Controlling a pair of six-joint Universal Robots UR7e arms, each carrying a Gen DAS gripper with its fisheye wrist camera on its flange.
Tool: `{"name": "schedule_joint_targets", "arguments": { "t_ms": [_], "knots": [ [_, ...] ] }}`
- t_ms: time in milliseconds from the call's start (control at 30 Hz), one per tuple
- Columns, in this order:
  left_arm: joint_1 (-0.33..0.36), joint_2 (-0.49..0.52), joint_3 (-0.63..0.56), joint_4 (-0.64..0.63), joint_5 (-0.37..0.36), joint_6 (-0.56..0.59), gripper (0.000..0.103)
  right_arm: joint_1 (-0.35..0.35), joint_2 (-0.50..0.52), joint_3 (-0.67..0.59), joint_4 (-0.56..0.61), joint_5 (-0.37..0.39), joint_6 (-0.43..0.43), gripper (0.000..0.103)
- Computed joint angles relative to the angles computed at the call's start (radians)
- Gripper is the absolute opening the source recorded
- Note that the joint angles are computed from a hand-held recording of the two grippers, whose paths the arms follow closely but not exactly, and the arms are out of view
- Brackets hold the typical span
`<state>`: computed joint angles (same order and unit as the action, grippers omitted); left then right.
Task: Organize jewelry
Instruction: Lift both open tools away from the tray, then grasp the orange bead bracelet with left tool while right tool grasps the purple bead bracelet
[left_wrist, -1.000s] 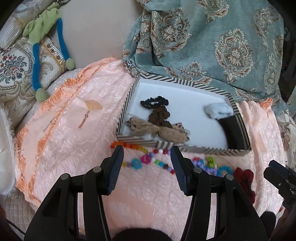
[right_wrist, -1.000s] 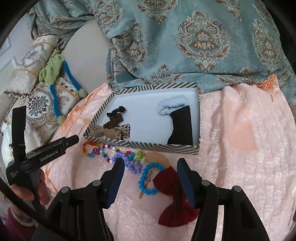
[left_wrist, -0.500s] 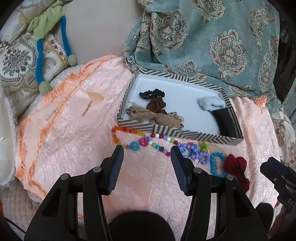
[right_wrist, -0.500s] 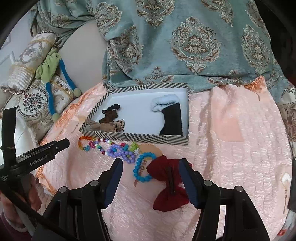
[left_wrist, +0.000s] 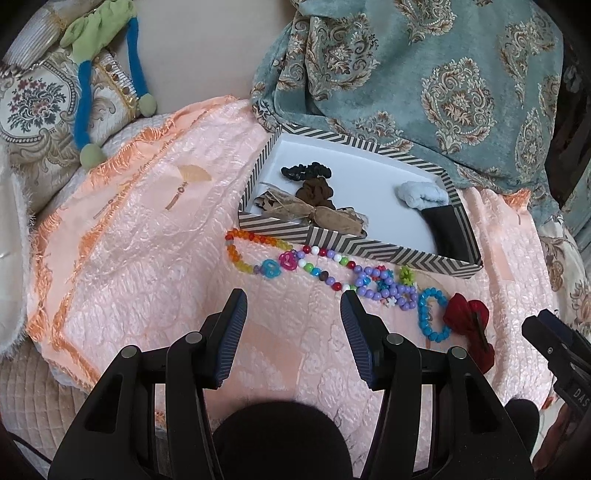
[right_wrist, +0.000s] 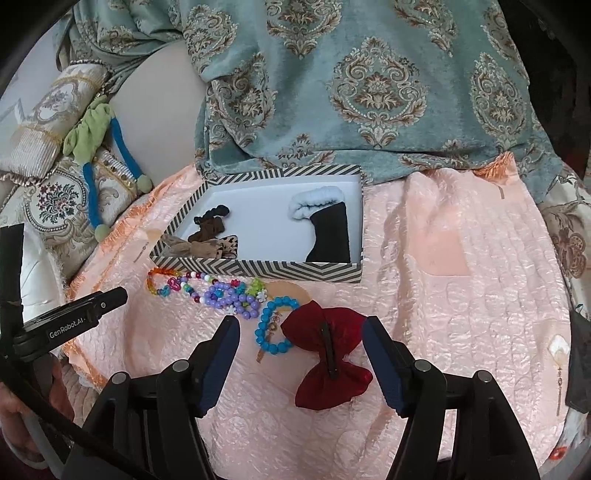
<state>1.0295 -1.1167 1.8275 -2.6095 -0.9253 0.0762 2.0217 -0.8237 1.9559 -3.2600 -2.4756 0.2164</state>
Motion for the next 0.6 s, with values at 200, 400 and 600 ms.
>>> {"name": "schedule_joint_targets", "arguments": {
  "t_ms": [200,400,600],
  "knots": [
    [0.004,-0.009,0.002,0.014,-0.016,-0.006,0.053,-0.001,-0.018,0.017,0.005,0.003,0.015,0.066],
    [0.028,-0.027,-0.016,0.050,-0.068,-0.025,0.053,0.006,-0.034,0.045,-0.037,0.022,-0.010,0.065],
    [0.077,-0.018,-0.072,0.117,-0.100,-0.087,0.061,-0.009,-0.004,0.008,-0.010,0.119,-0.095,0.051]
  ]
}}
